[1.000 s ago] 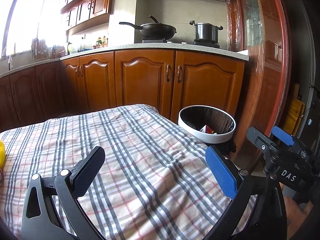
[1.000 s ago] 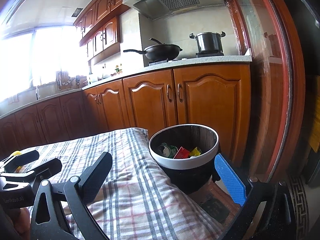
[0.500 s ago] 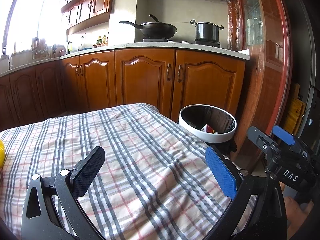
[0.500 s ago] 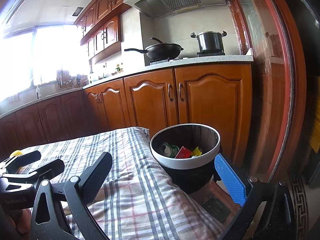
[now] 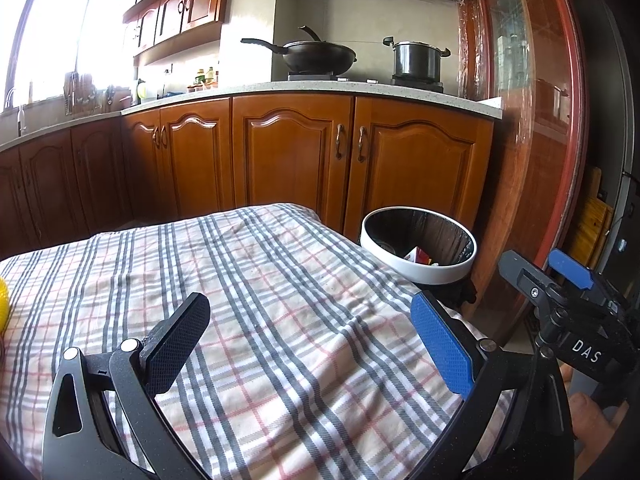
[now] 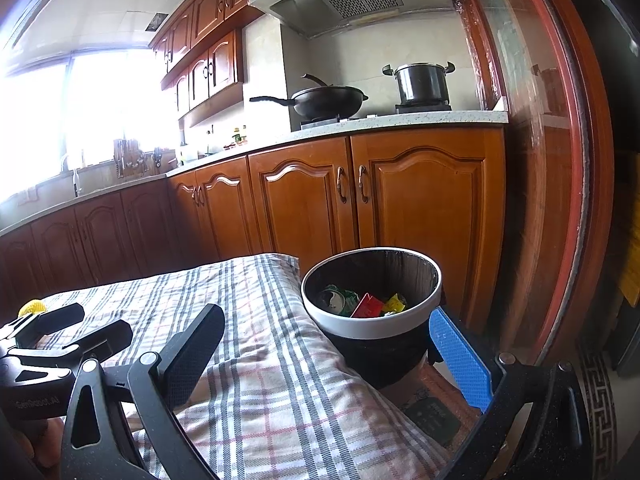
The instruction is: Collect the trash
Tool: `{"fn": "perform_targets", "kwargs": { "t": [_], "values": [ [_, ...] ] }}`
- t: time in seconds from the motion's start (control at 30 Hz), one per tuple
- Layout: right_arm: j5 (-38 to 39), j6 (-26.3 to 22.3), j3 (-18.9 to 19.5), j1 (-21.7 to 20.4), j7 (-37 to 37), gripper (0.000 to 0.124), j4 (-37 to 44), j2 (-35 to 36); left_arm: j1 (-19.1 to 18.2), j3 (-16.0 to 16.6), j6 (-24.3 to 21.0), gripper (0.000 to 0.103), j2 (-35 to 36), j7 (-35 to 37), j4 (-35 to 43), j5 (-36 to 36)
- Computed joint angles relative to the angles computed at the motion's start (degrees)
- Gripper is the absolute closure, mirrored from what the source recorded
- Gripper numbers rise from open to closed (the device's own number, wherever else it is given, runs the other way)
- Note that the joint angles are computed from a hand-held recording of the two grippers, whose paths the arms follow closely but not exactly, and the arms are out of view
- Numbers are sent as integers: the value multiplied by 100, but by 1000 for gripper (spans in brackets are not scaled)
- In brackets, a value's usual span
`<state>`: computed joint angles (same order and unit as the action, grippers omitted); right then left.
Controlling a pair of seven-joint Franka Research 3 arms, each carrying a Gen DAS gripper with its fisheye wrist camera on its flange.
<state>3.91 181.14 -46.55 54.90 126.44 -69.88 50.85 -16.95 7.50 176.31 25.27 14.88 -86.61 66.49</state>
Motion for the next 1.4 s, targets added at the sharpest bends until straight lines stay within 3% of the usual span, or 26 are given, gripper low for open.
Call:
{"fn": "perform_targets", "kwargs": {
  "t": [0.97,1.17,1.4],
  "values": [
    [-288,-131,314,-238,84,21,182,-35,-10,23,10,1,27,55,-4,-88],
    [-457,-244,618,-461,51,21,379,-50,130,-122,-6,1,3,358,-87,-427],
    [-824,-567,1424,-983,-55,21,807,-82,273,-252,-116,1,15,959,-182,-1112]
  ]
}}
